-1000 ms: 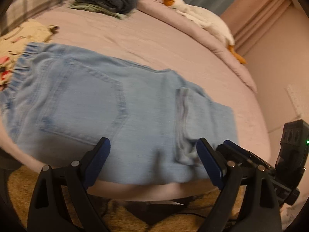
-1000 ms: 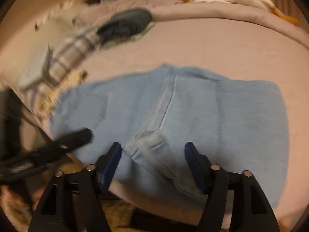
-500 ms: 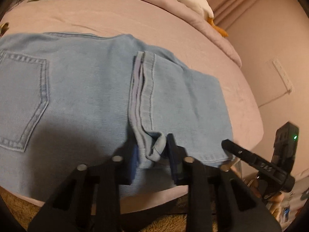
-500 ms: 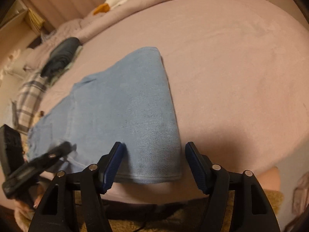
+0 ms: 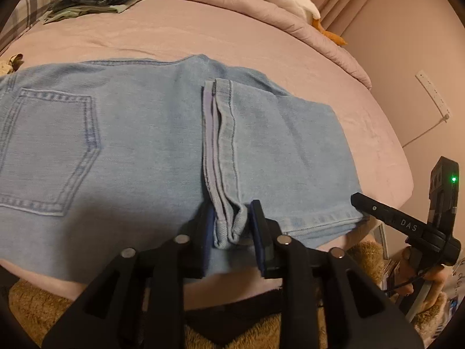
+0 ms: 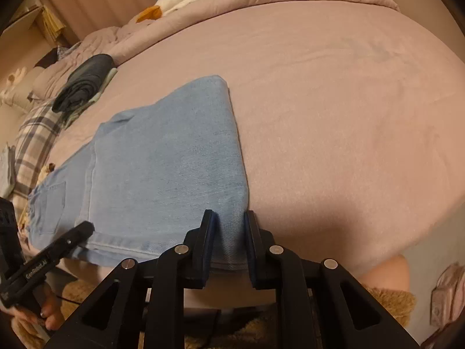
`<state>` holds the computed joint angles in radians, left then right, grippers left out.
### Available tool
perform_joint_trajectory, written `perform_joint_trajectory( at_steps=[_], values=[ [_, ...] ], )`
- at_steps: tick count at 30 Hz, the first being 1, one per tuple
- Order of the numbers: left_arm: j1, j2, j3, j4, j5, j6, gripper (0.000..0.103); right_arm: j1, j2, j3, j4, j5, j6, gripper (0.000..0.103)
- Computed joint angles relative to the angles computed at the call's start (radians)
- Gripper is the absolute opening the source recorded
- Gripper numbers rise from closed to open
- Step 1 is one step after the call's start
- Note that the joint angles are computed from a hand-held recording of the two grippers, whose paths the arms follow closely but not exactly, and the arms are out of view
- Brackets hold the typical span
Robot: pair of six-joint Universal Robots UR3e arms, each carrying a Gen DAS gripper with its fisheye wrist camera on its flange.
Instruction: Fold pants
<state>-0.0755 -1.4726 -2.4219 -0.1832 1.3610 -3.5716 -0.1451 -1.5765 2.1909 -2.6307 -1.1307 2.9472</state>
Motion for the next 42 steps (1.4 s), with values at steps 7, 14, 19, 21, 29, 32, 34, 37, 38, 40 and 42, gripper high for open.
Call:
perform_joint_trajectory(
  at_steps=[7,14,19,21,29,32,34,37,38,40,42],
  values=[
    [0.144,0.06,0.049,-0.075,-0.115,0.06,0.059,0.019,0.102,-0.188,0.056,0.022,0.035,0.045],
    [0.139,-0.26,0.312,-0.083,-0.125,0.036,0.056,0.068,0.418,-0.543,0.126,0.099,0.105,0.055],
    [0.124,-0.327,0.356,-0.04,-0.093,0.019,0.029,0.071,0.508,-0.609,0.088,0.136,0.122,0.054],
    [0.107,-0.332,0.358,-0.026,-0.055,0.018,0.022,0.072,0.495,-0.603,0.084,0.12,0.114,0.038],
    [0.082,-0.349,0.381,-0.017,0.004,0.034,0.018,0.099,0.419,-0.532,-0.063,0.092,0.172,0.02],
    [0.062,-0.384,0.387,0.016,0.038,0.035,0.019,0.139,0.499,-0.597,-0.042,-0.003,0.197,0.02],
    [0.055,-0.377,0.39,-0.002,0.052,0.038,0.019,0.146,0.545,-0.607,-0.061,-0.025,0.203,0.02],
    [0.057,-0.374,0.389,-0.011,0.05,0.029,0.02,0.135,0.535,-0.603,-0.054,-0.012,0.195,0.02],
    [0.053,-0.381,0.399,-0.011,0.057,0.024,0.021,0.134,0.535,-0.608,-0.043,-0.014,0.198,0.02],
    [0.043,-0.388,0.411,-0.013,0.071,0.017,0.021,0.137,0.538,-0.612,-0.045,-0.021,0.203,0.02],
    [0.035,-0.378,0.406,-0.018,0.082,0.011,0.021,0.133,0.524,-0.605,-0.038,-0.022,0.197,0.021]
  ],
)
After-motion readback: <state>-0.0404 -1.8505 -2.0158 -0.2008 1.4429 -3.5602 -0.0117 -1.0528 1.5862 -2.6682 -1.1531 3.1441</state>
